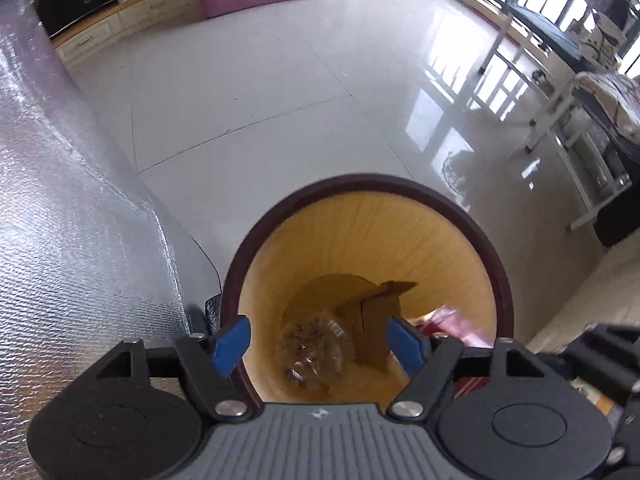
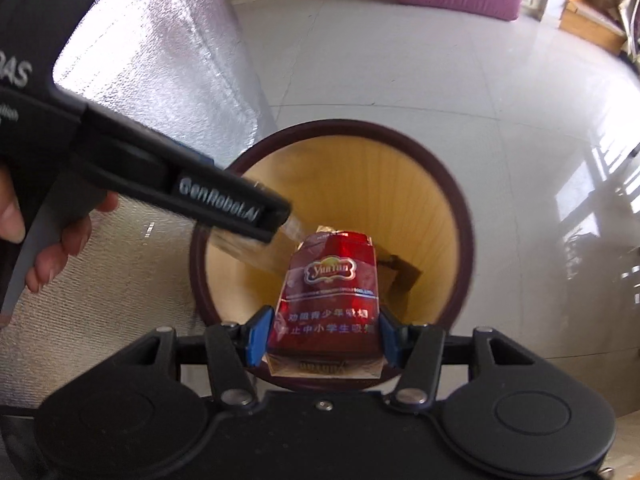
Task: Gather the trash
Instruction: 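Open the left gripper to drop the bottle while the right drops the red box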
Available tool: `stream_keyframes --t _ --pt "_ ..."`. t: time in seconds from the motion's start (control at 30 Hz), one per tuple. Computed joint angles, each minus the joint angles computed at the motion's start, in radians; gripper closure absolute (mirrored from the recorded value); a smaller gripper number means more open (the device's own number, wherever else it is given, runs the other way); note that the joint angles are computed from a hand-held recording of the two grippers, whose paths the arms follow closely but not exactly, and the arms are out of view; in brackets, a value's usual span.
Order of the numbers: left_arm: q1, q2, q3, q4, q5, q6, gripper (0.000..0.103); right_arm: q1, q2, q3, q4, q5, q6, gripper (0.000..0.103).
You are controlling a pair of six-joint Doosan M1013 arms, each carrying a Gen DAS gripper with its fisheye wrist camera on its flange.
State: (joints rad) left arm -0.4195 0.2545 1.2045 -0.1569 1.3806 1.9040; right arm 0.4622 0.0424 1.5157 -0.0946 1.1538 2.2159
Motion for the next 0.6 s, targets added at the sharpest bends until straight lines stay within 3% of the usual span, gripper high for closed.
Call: stream_keyframes --t 0.17,0.23,0.27,0.4,0.6 --pt "0.002 -0.004 -0.002 0.007 0.009 -0.016 0.02 -0.023 -0.012 0.024 0.086 -0.097 -0.007 0.046" --pt "0.002 -0.007 0.002 0.015 0.015 -0.018 0.019 -0.023 -0.006 0.022 0.082 -0.086 0.032 0.025" --pt "0.002 -0.006 0.002 0.01 0.017 -0.016 0.019 -0.02 -0.003 0.02 0.07 -0.071 0.033 0.023" --pt "0.0 -0.008 0.004 0.0 0.014 -0.011 0.011 -0.012 0.001 0.016 0.033 -0.019 0.025 0.023" --pt "-0.001 -0.008 0.005 -0.01 0.017 -0.021 0.007 -0.021 -0.003 0.018 0.025 -0.021 0.048 0.023"
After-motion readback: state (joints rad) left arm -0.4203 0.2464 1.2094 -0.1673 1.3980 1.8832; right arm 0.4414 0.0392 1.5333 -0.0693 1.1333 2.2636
